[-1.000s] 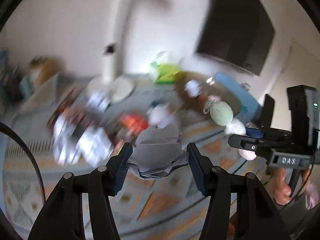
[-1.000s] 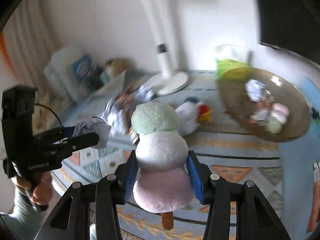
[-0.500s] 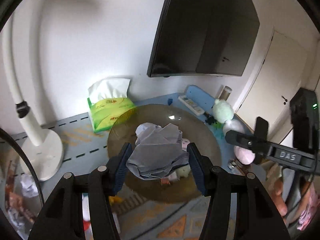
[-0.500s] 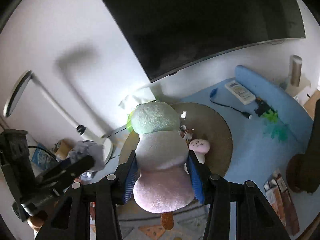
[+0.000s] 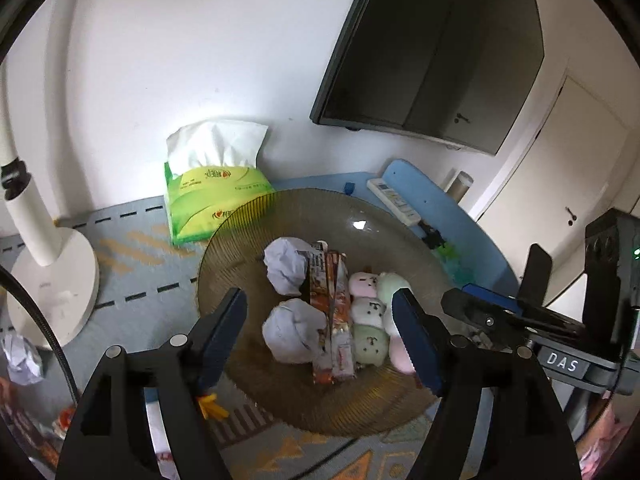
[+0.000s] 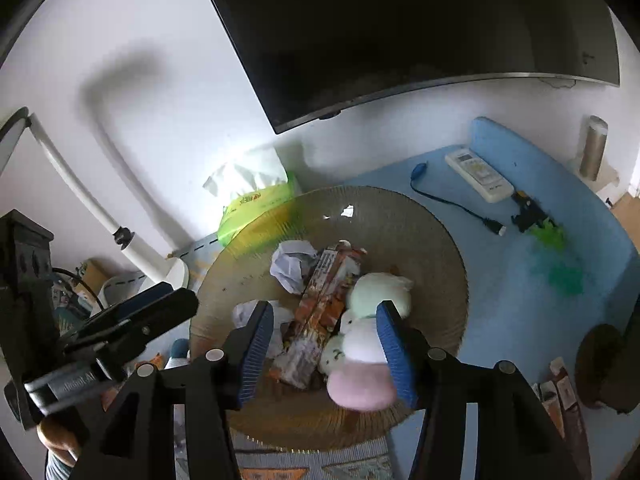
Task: Organize objects
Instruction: 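Carry the paper and plush to the basket and release them inside, then move both grippers back over the cluttered rug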
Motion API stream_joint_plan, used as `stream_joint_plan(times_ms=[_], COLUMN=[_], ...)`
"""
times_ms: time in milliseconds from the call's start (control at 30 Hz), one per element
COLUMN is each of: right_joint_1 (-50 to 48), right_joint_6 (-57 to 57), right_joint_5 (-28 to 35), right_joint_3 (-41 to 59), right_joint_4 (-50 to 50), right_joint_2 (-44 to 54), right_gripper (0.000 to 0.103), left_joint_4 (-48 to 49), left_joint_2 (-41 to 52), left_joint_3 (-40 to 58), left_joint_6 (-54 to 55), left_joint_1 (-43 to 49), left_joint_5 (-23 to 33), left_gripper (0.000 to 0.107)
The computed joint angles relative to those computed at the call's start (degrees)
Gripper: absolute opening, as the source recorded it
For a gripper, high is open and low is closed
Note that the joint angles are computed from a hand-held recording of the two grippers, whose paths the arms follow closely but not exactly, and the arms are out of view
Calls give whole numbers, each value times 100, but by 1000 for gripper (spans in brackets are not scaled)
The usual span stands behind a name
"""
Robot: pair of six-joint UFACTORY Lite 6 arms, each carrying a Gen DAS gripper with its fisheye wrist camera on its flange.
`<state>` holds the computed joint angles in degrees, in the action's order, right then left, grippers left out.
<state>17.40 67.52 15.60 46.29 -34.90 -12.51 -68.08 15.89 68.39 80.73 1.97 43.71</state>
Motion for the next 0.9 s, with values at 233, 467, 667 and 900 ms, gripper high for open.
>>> stream_joint_plan(times_ms=[233,467,667,900], right_joint_1=[843,3228,4937,4877], right_joint_6=[647,2105,3193,4607], right_joint_5=[761,2456,3374,1808], right_joint_3=[-115,598,1323,1292], right_joint_4=[-536,-1887,-2904,-3625], right_joint_2=[-714,-887,5,1644], right_gripper=[52,56,76,81], left_joint_4=[-38,64,250,713], left_joint_2=[-1299,-2343,-1703,550], left_joint_3=[-735,-787,-210,486], left_joint_6=[357,752,1291,2079], left_joint_1=[834,3248,5478,6706], left_joint_5=[752,2757,3606,2476], left_gripper=[74,74,101,101])
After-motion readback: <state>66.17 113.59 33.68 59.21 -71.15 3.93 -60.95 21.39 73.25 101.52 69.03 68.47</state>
